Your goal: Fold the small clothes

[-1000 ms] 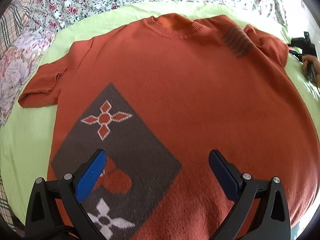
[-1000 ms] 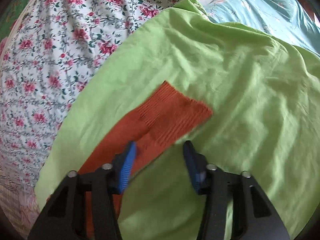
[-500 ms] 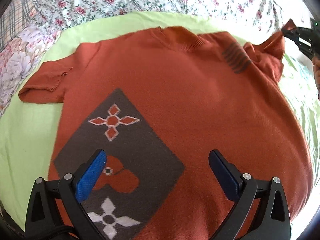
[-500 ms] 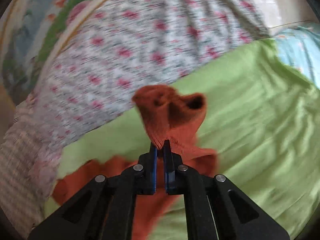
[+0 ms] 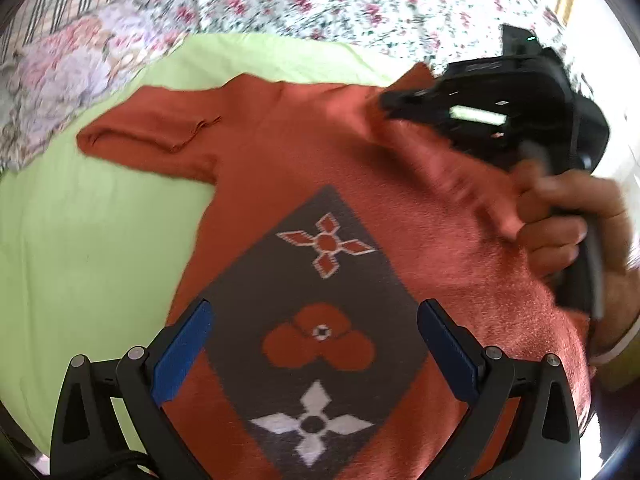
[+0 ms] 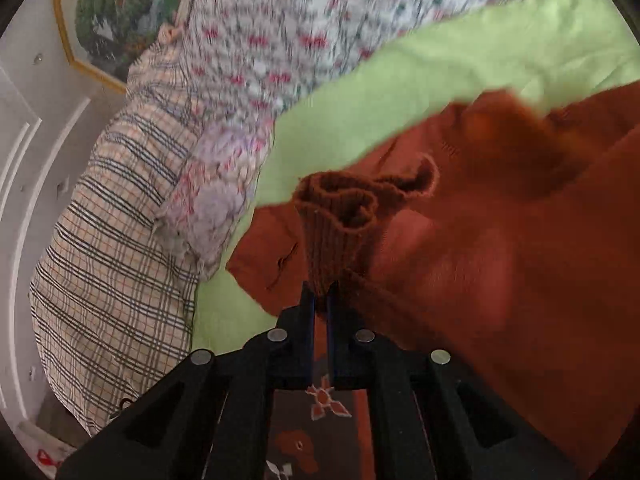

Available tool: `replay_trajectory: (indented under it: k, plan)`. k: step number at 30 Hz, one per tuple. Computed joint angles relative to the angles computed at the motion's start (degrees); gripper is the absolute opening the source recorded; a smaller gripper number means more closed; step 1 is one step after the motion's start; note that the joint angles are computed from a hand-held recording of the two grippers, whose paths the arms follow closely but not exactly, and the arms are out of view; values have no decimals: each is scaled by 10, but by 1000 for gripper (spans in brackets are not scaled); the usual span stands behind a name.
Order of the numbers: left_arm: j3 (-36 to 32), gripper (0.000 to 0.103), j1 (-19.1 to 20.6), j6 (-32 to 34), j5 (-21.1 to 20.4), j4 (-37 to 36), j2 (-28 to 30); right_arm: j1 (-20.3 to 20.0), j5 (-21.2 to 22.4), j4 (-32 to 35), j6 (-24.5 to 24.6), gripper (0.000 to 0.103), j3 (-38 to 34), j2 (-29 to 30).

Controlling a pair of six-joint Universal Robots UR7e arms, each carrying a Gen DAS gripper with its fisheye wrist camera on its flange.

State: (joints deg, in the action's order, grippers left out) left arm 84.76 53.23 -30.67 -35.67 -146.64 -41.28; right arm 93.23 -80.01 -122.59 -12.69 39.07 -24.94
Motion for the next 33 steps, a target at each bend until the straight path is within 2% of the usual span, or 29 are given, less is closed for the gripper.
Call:
replay_trajectory:
  k: [4, 8, 11, 14, 17, 21, 22, 24, 25, 26, 27, 30, 32, 33]
  plan:
    - [-7, 102, 14, 12, -28, -26, 1, -2, 8, 52, 18, 9, -52, 52]
    - [-59, 102, 36, 47, -65, -30, 27, -9, 3, 63, 41, 17, -40, 47]
    - [-123, 102, 56, 65, -108, -17, 58, -19, 6, 3, 28, 32, 32, -4]
    - [-213, 102, 75, 88, -128, 20, 105, -32, 7, -72, 26, 33, 109, -62]
    - [-293, 102, 93, 66, -134, 65, 143, -49, 5, -145, 32, 33, 194, -128]
    - [-302, 102, 104, 60, -151, 28, 146, -67, -17, -218, 32, 38, 284, -200]
    - [-308, 97, 107, 63, -148, 18, 150, -71, -24, -235, 31, 40, 306, -217]
    - [-320, 68, 107, 93, -117, -8, 162, -78, -38, -262, 32, 42, 331, -237]
    - [-326, 27, 107, 105, -107, -4, 167, -81, -47, -273, 35, 43, 338, -243]
    - [-328, 4, 109, 108, -112, 7, 165, -85, -52, -279, 38, 43, 341, -247]
    - [-319, 5, 111, 117, -130, -6, 158, -90, -56, -282, 43, 43, 339, -249]
    - [-263, 5, 101, 179, -92, -107, 138, -99, -76, -286, 54, 43, 324, -250]
    - [-253, 6, 105, 171, -91, -115, 130, -104, -101, -285, 48, 43, 300, -243]
    - [-253, 8, 111, 154, -104, -103, 126, -105, -116, -273, 44, 43, 278, -234]
